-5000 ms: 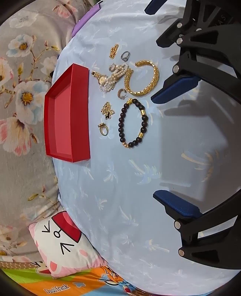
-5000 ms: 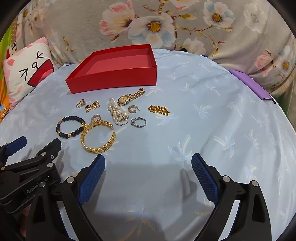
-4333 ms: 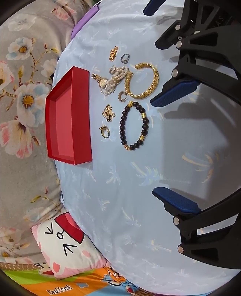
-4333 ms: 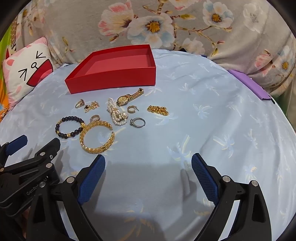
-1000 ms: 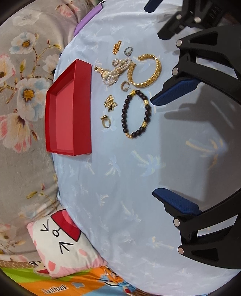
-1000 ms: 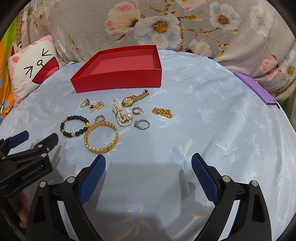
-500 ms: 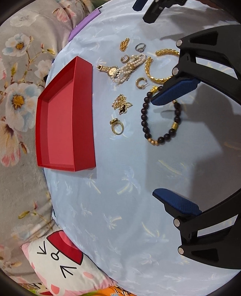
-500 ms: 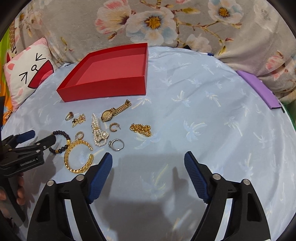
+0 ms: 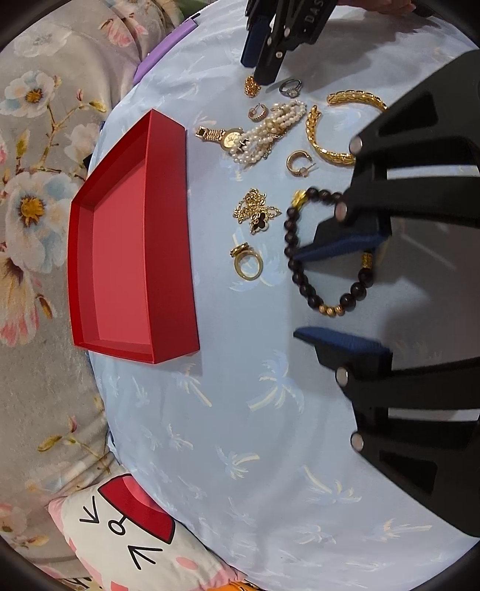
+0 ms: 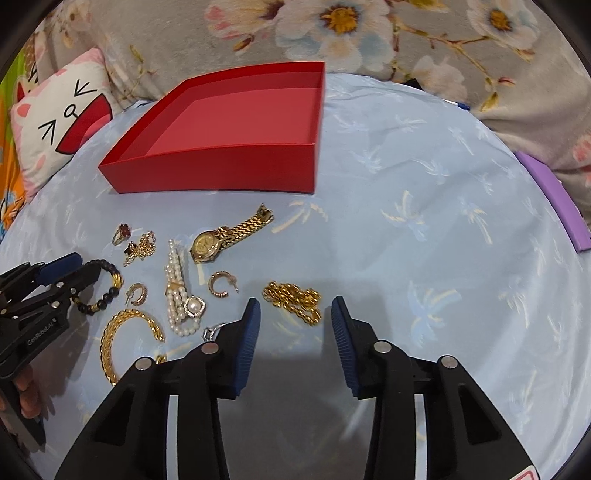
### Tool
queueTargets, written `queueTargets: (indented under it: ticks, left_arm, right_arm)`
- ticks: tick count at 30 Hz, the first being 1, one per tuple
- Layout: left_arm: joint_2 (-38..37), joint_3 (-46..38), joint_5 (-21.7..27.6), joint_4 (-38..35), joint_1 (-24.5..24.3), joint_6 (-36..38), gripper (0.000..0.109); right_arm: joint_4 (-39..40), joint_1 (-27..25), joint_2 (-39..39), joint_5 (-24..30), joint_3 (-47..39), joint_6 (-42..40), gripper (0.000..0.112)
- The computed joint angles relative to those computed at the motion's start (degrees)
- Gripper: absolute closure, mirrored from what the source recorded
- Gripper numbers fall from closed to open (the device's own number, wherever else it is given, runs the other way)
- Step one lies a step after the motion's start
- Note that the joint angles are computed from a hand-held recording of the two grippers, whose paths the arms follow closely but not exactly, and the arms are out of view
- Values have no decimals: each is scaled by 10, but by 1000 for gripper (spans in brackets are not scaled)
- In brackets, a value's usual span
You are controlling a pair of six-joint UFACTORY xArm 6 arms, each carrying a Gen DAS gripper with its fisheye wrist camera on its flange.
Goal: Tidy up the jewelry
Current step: 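Grasp the black bead bracelet with the left tool while the right tool grasps the gold chain, then carry both items into the red box and open both tools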
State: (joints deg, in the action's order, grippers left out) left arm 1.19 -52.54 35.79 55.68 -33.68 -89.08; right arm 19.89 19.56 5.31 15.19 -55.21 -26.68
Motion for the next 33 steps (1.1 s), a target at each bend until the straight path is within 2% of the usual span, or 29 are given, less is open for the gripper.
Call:
queueTargets:
  ticks: [4,8,10,15,24,30,33]
  left_arm:
    - [-8,11,-19,6,7,-5,98]
    - [-14,22,-47,12,15,-8,98]
    - [-17,27,-61,11,18,-8,102]
    - [-29,39,-92,4,25,-8,102]
    - [-70,52,-83,28,11,-29,102]
    - [-105,45,-66,26,-5,-2,102]
    - [-116,31,-57,27,-5,18,102]
  right_arm:
    - [14,4,12,-3,-9,-17,87]
    - [63,7,15,5,-16,-55,106]
    - [72,9,14,1,-13,-62,106]
    - [110,8,5,-4,-6,-86,108]
    - [178,6,-32,-16,11,-140,108]
    - [209,5,-62,-8,11,-172,108]
    - [219,3,-70,12,-3,-181,108]
